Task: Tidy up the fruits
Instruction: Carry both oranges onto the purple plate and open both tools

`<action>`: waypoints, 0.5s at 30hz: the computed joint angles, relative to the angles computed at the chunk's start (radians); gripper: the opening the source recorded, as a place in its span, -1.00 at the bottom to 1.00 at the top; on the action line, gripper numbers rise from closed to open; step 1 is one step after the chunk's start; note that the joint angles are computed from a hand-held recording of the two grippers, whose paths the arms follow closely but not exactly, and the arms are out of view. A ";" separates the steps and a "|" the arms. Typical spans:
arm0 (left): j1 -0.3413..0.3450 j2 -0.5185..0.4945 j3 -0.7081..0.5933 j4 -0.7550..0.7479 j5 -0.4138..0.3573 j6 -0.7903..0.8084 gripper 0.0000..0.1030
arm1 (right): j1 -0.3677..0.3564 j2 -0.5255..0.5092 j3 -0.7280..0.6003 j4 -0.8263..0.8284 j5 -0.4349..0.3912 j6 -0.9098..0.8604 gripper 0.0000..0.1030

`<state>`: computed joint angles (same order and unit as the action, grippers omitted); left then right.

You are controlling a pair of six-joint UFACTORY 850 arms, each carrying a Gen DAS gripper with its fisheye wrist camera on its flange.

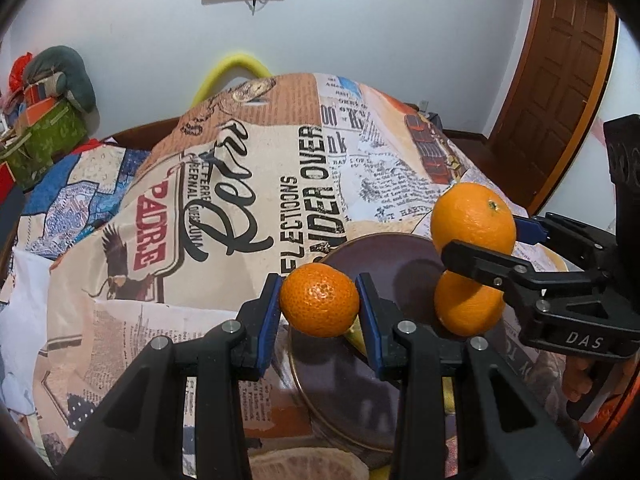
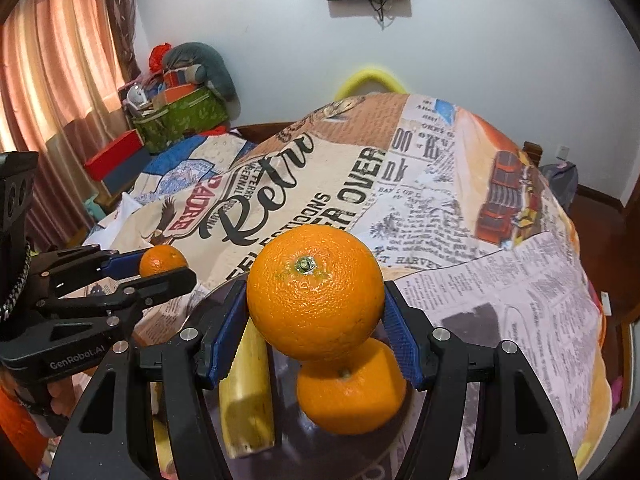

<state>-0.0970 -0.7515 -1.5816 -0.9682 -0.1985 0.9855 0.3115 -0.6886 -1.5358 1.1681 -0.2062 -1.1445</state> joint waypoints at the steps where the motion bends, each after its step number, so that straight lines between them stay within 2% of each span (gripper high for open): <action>1: 0.002 -0.008 -0.010 0.030 -0.011 -0.032 -0.29 | 0.000 -0.008 -0.010 -0.037 -0.007 0.036 0.20; 8: 0.003 -0.042 -0.049 0.171 -0.051 -0.171 -0.29 | 0.005 -0.059 -0.072 -0.270 -0.045 0.251 0.20; 15: 0.000 -0.047 -0.055 0.202 -0.064 -0.199 -0.29 | 0.003 -0.068 -0.079 -0.269 -0.061 0.256 0.21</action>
<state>-0.0966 -0.7981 -1.6366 -0.7667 -0.2624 0.7870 0.3149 -0.7570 -1.6153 0.8990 -0.2677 -0.8882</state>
